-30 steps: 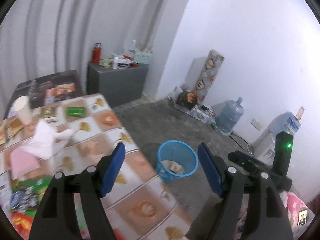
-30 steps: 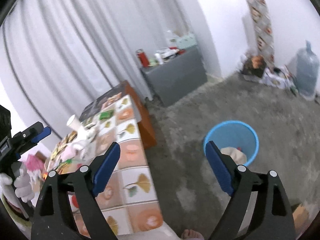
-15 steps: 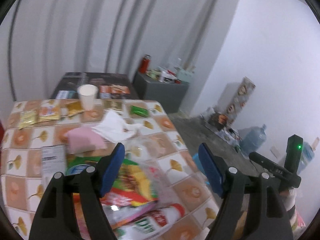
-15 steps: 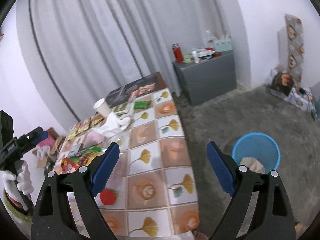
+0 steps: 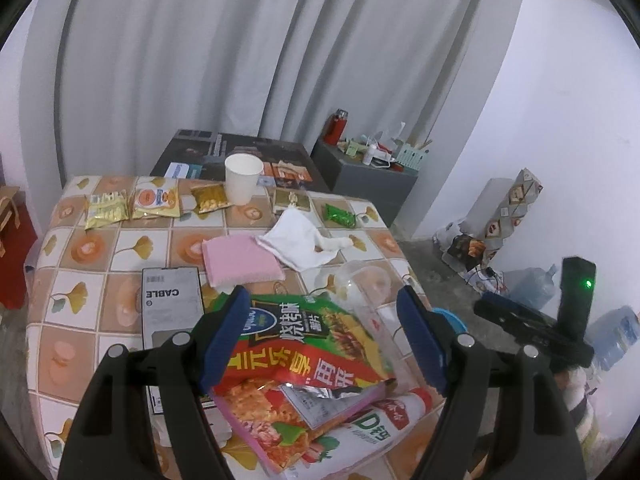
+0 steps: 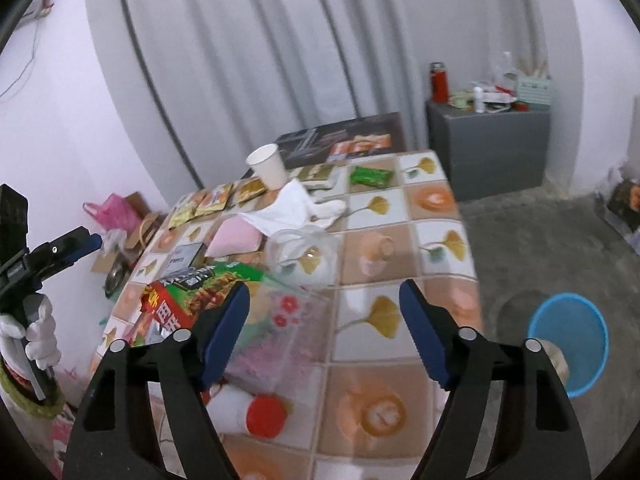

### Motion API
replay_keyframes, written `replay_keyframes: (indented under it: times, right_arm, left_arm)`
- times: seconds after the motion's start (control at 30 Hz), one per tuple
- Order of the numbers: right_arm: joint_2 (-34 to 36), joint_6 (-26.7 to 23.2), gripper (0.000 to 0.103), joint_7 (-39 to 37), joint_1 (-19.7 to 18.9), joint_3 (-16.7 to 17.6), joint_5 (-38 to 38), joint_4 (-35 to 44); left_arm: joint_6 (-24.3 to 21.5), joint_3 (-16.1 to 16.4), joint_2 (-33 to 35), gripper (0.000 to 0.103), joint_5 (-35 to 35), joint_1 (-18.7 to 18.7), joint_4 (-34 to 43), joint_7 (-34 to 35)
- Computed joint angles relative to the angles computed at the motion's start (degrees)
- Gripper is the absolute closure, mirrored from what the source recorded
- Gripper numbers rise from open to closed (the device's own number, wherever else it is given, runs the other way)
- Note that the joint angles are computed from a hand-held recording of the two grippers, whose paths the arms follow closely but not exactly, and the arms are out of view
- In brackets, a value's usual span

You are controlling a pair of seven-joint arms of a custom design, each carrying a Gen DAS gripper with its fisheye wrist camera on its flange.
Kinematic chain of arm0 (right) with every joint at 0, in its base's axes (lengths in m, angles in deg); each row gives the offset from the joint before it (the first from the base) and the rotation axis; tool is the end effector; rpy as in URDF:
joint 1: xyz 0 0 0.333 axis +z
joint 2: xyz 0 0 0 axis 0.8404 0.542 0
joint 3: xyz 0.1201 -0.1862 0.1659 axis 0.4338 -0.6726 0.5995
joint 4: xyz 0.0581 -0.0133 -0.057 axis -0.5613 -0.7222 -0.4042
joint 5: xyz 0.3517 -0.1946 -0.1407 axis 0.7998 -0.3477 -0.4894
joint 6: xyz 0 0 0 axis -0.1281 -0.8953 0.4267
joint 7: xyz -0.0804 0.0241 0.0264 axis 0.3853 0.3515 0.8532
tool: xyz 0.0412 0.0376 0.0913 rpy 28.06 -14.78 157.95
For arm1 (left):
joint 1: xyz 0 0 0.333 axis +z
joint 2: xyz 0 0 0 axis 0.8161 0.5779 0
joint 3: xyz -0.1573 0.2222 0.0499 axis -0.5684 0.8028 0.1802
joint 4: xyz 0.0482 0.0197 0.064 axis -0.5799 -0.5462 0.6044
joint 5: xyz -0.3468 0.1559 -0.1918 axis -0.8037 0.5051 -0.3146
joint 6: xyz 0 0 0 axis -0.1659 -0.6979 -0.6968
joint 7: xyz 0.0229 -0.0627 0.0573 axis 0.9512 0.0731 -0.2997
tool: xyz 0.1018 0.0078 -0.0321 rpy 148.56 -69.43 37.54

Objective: Collect trash
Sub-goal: 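Reach the right tool toward the clear plastic bag while the left tool reaches toward the green chip bag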

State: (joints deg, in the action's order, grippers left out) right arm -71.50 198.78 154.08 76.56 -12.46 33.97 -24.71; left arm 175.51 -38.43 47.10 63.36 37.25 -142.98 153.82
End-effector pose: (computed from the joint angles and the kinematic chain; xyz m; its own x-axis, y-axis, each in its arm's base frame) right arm 0.4127 0.3336 0.7537 -0.1343 -0.9555 -0.2626 -0.6359 0.2863 -0.7167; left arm 0.4114 -0.1509 0.8074 -0.4532 -0.8387 0.3018 -0.6412 0.0716 -0.7640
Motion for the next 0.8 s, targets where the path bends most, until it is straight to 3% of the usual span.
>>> replay_keyframes:
  times: [0.2,0.4,0.6,0.8]
  right_arm:
    - [6.4,1.2,0.051,-5.8,0.6,-2.2,0.4,4.4]
    - [10.5,2.5,0.062,-10.4,2.1,-5.2,2.8,6.0]
    - [12.6,4.0,0.065,-12.8,2.7,-6.9,4.2,6.3]
    - [13.6,5.6,0.067,-14.5,2.8,-8.0,5.0,6.2]
  left_arm:
    - [-4.1,-0.2,1.4,0.029,-2.2,-2.7,0.5,5.0]
    - [-6.7,-4.3,4.1,0.036,0.8,-3.3,1.6,8.4]
    - [-13.8,-6.7,13.4,0.045,2.0,-2.9,10.5,7.1]
    - [-23.8,-10.4,27.0,0.049,6.2,-0.4,25.3,2.0]
